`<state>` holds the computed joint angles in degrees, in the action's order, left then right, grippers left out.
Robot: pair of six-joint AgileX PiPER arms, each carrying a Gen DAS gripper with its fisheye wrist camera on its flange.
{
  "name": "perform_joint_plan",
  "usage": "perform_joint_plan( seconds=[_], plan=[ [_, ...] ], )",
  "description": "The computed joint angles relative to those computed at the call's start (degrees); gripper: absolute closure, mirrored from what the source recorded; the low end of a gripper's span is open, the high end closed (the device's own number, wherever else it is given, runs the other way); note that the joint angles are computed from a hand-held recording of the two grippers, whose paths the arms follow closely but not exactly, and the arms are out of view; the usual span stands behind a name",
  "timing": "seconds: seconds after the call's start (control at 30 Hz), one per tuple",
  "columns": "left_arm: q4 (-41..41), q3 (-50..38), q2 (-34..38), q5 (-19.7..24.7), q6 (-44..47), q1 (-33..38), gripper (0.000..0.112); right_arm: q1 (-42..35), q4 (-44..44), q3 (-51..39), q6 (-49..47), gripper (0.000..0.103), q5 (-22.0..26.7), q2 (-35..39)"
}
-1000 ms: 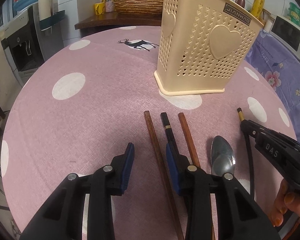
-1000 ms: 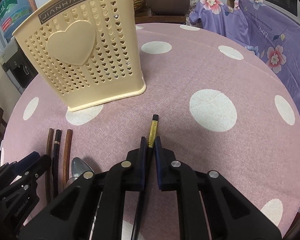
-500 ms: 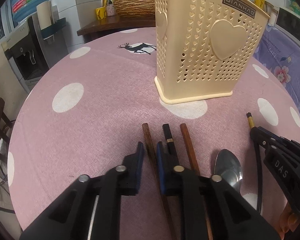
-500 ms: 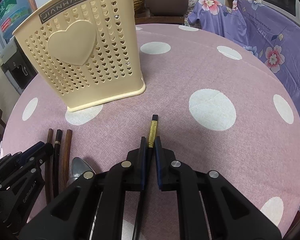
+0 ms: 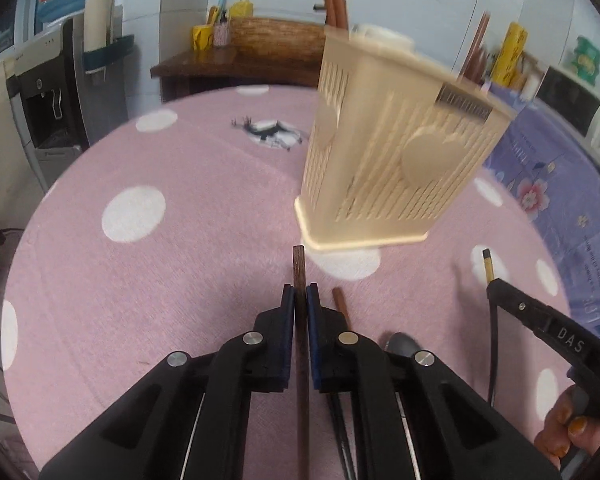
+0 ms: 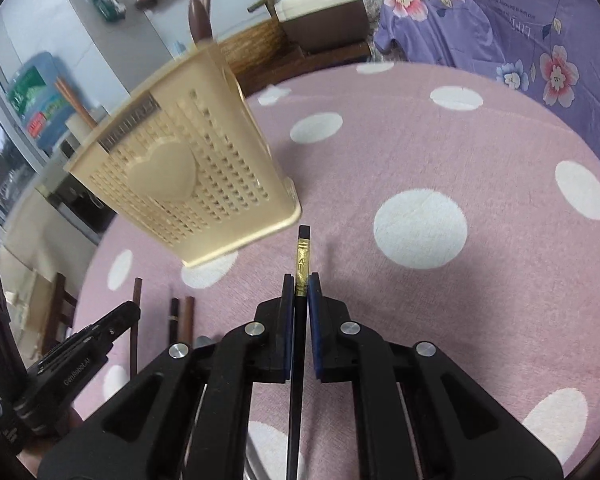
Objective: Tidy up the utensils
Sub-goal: 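Close the left tool on a brown chopstick while the right tool lifts the black chopstick, then carry both chopsticks upright over the cream holder and lower them in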
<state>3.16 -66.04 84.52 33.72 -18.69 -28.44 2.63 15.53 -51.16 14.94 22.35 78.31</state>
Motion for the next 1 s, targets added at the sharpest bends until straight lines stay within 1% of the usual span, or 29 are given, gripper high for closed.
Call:
perform_joint_plan(
  seconds=[0.1,0.2,0.3,0.37,0.47,0.5,0.57,0.63,0.67,0.73,0.8,0.87,0.9,1.0],
  plan=[
    [-3.7,1.2,-4.9,-0.9,2.8,1.4,0.105,-2.8,8.5,1.8,-9.0,0.095,-0.2,-5.0],
    [-5.5,2.3,-10.3,-1.7,4.9,2.5,0.105,-6.4,18.9,3.7,-20.9,0.095,0.9,-11.3],
    [-5.3,3.2,-14.9,-3.3,5.3,3.1,0.105,-10.0,26.2,4.5,-30.0,0.095,4.0,-17.7],
    [-7.1,4.0,-17.4,-4.4,7.0,4.0,0.105,-12.7,29.7,4.4,-34.5,0.095,7.0,-21.4],
    [-6.6,5.3,-19.2,-6.5,6.1,3.8,0.105,-14.5,30.1,2.8,-35.7,0.095,10.5,-24.4],
    [-4.2,5.7,-19.6,-7.0,3.6,2.7,0.105,-14.4,29.9,2.5,-35.7,0.095,10.9,-25.0],
    [-0.8,5.9,-19.9,-7.5,0.7,1.6,0.105,-11.9,25.2,0.9,-32.2,0.095,10.1,-25.2],
    [-1.9,5.8,-20.0,-7.3,1.5,2.0,0.105,-11.1,23.3,0.0,-31.0,0.095,9.8,-25.1],
    [-2.3,5.8,-20.0,-7.4,1.8,2.2,0.105,-11.1,23.7,-0.2,-31.4,0.095,9.8,-24.9],
    [-1.4,5.3,-19.9,-7.5,1.3,2.0,0.105,-10.1,22.3,-0.7,-30.1,0.095,9.7,-24.9],
    [-2.1,4.7,-20.0,-7.5,2.2,2.1,0.105,-8.3,18.1,-2.2,-26.8,0.096,9.3,-24.5],
    [-3.8,2.8,-19.1,-7.0,4.0,2.4,0.105,-7.7,16.2,-3.8,-25.5,0.096,9.5,-23.8],
    [-6.7,2.4,-20.0,-6.0,6.9,3.6,0.105,-7.7,16.0,-5.0,-25.6,0.096,10.1,-23.3],
    [-11.8,-2.4,-18.4,-3.8,11.9,5.1,0.105,-7.1,13.1,-10.5,-24.0,0.096,12.4,-20.9]
  ],
)
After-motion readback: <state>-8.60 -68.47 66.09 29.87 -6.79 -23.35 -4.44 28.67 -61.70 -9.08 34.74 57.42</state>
